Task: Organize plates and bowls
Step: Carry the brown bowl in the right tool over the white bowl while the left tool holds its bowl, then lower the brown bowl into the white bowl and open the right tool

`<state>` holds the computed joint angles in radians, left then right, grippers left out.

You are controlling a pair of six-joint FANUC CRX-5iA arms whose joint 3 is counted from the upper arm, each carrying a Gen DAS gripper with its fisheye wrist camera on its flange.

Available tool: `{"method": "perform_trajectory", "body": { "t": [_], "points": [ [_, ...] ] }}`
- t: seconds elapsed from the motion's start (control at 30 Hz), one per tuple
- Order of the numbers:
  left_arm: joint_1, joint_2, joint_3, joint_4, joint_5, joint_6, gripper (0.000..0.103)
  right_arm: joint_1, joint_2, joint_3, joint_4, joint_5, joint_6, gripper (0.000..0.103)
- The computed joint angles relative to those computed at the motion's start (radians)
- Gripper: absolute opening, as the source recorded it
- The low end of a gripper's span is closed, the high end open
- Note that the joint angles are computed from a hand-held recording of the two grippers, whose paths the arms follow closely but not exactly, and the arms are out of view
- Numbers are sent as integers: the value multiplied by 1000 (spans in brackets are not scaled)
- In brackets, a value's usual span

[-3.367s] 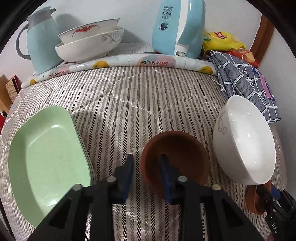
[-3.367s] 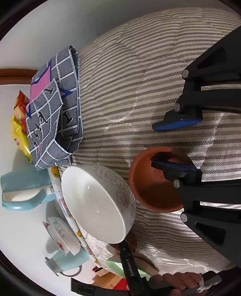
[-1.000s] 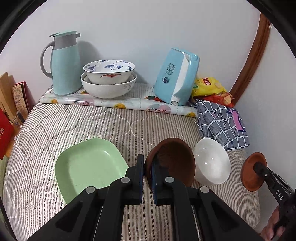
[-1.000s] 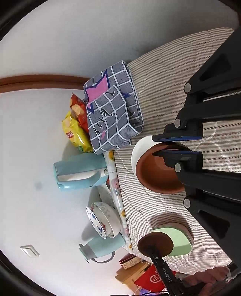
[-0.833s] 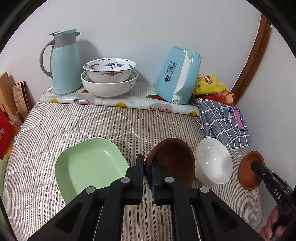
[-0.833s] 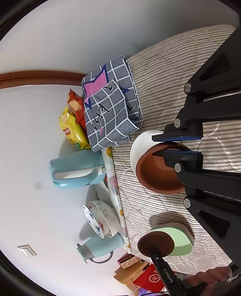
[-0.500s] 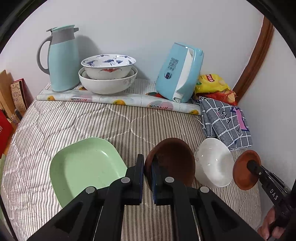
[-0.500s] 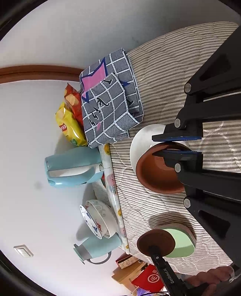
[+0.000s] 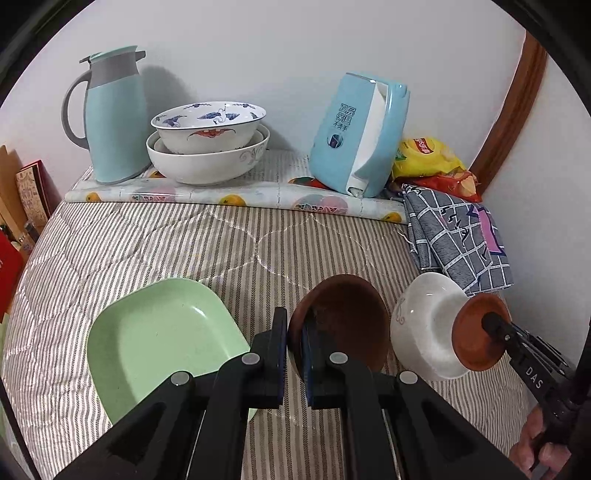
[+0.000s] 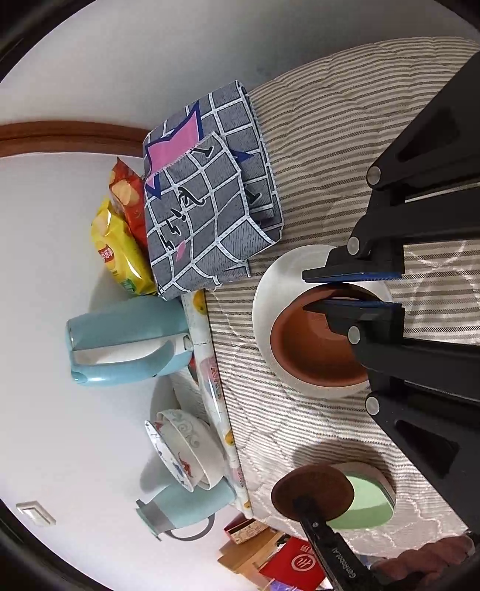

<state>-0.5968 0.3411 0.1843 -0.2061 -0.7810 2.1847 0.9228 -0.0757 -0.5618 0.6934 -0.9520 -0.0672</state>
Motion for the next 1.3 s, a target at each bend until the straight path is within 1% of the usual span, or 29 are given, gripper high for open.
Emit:
{"method": "perform_trajectory", "body": {
  "t": [0.1, 0.37, 0.6, 0.83, 1.13, 1.3],
  "points": [
    [2, 9, 7, -1, -3, 4, 8, -11, 18, 7, -2, 4, 16, 8],
    [9, 31, 22, 7, -12, -2, 8, -51, 58, 21, -52, 49, 70, 8],
    [16, 53, 32, 24, -15, -13, 8, -63, 88, 37, -68, 45, 110, 8],
    [21, 65, 39, 34, -16, -22, 8, -78, 116, 61, -103, 65, 161, 8],
    [27, 69, 36, 47, -8, -34, 8, -97, 162, 113, -180, 48, 250, 8],
    [31, 71, 33, 55, -3, -42, 8, -101, 175, 129, -192, 36, 269, 8]
  ]
}}
